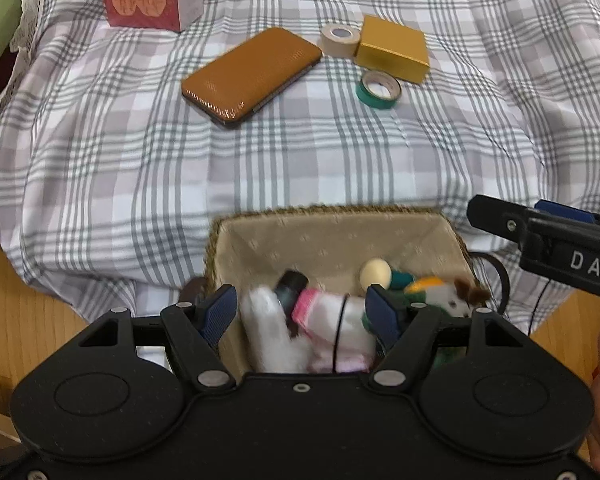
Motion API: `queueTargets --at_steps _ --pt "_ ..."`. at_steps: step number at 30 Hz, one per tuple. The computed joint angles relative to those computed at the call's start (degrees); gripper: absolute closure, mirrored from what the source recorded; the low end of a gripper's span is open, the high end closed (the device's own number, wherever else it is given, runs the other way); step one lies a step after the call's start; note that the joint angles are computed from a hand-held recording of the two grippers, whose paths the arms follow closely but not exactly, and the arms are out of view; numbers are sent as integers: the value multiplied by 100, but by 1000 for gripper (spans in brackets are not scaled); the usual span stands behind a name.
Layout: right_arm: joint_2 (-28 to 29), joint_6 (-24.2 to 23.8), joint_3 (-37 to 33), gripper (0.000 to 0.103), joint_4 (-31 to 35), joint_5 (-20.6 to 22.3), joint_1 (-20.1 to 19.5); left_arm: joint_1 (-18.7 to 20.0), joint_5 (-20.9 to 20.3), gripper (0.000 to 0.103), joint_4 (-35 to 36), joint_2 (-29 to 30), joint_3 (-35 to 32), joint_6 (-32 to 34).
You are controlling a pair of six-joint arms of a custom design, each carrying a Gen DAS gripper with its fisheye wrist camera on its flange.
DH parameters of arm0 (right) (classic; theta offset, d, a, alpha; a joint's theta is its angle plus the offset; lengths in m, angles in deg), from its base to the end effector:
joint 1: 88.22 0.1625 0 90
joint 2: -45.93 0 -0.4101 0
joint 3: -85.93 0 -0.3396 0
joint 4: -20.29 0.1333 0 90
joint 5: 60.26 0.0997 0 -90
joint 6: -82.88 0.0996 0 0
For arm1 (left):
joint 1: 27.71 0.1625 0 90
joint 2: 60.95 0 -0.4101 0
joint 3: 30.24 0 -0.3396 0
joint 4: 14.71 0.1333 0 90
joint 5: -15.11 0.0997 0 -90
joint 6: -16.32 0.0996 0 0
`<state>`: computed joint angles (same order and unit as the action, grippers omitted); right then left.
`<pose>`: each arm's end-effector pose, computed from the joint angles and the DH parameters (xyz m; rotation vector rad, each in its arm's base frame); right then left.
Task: Organize soft objects
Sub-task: 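Lift both open tools away from the basket, then move left tool to beige tape roll while right tool approaches green tape roll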
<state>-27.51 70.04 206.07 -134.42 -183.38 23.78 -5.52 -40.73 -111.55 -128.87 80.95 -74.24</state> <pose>0.2493 -0.4066 0.2599 0.6495 -2.4720 0.4639 -0.3292 -0.3386 0.1842 -0.2312 2.3574 -0.5657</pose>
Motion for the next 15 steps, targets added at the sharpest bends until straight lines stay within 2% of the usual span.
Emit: queueTargets --at_steps 9,15 --pt "750 -607 -344 22 -987 -131 -77 499 471 36 123 64 -271 346" --pt "1338 -954 -747 23 -1383 -94 -237 874 783 35 96 191 -499 703"
